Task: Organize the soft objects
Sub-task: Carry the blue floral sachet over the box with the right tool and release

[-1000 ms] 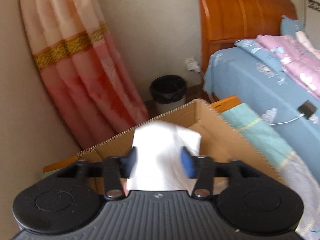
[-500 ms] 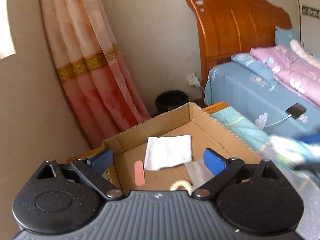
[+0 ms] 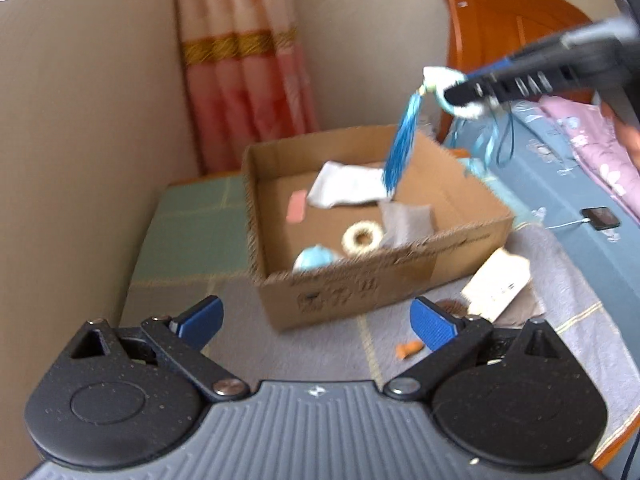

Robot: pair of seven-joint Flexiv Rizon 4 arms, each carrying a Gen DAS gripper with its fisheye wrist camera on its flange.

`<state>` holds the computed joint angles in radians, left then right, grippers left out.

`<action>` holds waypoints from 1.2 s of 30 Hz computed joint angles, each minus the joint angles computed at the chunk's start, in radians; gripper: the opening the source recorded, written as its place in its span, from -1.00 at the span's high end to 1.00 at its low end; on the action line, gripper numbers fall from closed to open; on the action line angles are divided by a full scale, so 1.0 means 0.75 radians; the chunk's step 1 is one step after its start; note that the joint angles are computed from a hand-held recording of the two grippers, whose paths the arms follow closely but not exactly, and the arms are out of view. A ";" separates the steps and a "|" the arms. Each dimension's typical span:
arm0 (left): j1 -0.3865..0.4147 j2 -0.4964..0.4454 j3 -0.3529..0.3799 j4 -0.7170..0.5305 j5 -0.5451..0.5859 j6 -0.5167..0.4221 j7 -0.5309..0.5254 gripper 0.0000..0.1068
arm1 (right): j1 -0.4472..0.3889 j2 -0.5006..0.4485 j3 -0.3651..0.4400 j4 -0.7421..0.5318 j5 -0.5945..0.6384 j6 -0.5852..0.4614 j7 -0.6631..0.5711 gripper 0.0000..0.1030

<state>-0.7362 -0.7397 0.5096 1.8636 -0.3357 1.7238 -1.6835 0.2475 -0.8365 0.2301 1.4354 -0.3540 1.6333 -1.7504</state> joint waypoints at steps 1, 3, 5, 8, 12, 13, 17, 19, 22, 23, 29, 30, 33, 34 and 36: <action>-0.063 -0.020 0.067 0.013 -0.026 -0.009 -0.032 -0.87 | 0.009 -0.023 -0.001 -0.046 0.004 -0.028 0.015 0.43; -0.121 -0.043 0.135 0.016 -0.046 -0.035 -0.067 -0.87 | 0.026 -0.067 -0.004 -0.130 0.018 -0.077 0.042 0.42; -0.129 -0.037 0.142 0.035 -0.040 -0.035 -0.094 -0.87 | 0.016 -0.119 0.042 -0.235 0.041 -0.160 0.051 0.42; -0.120 -0.020 0.127 0.067 -0.035 -0.010 -0.121 -0.87 | 0.031 -0.188 0.060 -0.382 0.089 -0.275 0.054 0.42; -0.175 -0.036 0.184 0.083 -0.065 -0.004 -0.145 -0.87 | 0.088 -0.271 0.012 -0.563 0.148 -0.421 0.081 0.42; -0.190 -0.039 0.199 0.088 -0.074 -0.005 -0.151 -0.87 | 0.104 -0.293 -0.006 -0.606 0.161 -0.443 0.089 0.42; -0.214 -0.043 0.225 0.097 -0.097 -0.019 -0.168 -0.87 | 0.175 -0.382 -0.116 -0.757 0.175 -0.512 0.156 0.27; -0.222 -0.040 0.236 0.105 -0.097 -0.027 -0.177 -0.87 | 0.217 -0.419 -0.209 -0.809 0.159 -0.544 0.250 -0.22; -0.233 -0.038 0.250 0.118 -0.093 -0.025 -0.192 -0.87 | 0.221 -0.422 -0.222 -0.801 0.163 -0.539 0.301 -0.77; -0.236 -0.038 0.254 0.119 -0.092 -0.028 -0.195 -0.87 | 0.212 -0.409 -0.207 -0.772 0.171 -0.517 0.297 -0.83; -0.237 -0.033 0.249 0.123 -0.076 -0.012 -0.196 -0.87 | 0.194 -0.305 -0.205 -0.561 0.181 -0.364 0.343 -0.93; -0.236 -0.032 0.245 0.123 -0.076 -0.009 -0.192 -0.87 | 0.198 -0.287 -0.220 -0.521 0.173 -0.335 0.357 -0.93; -0.230 -0.030 0.228 0.122 -0.079 -0.003 -0.177 -0.87 | 0.225 -0.220 -0.293 -0.371 0.145 -0.223 0.426 -0.96; -0.227 -0.029 0.221 0.122 -0.080 0.000 -0.172 -0.87 | 0.224 -0.196 -0.297 -0.320 0.136 -0.196 0.437 -0.96; -0.219 -0.027 0.207 0.122 -0.083 0.007 -0.162 -0.87 | 0.211 -0.162 -0.287 -0.251 0.120 -0.155 0.453 -0.98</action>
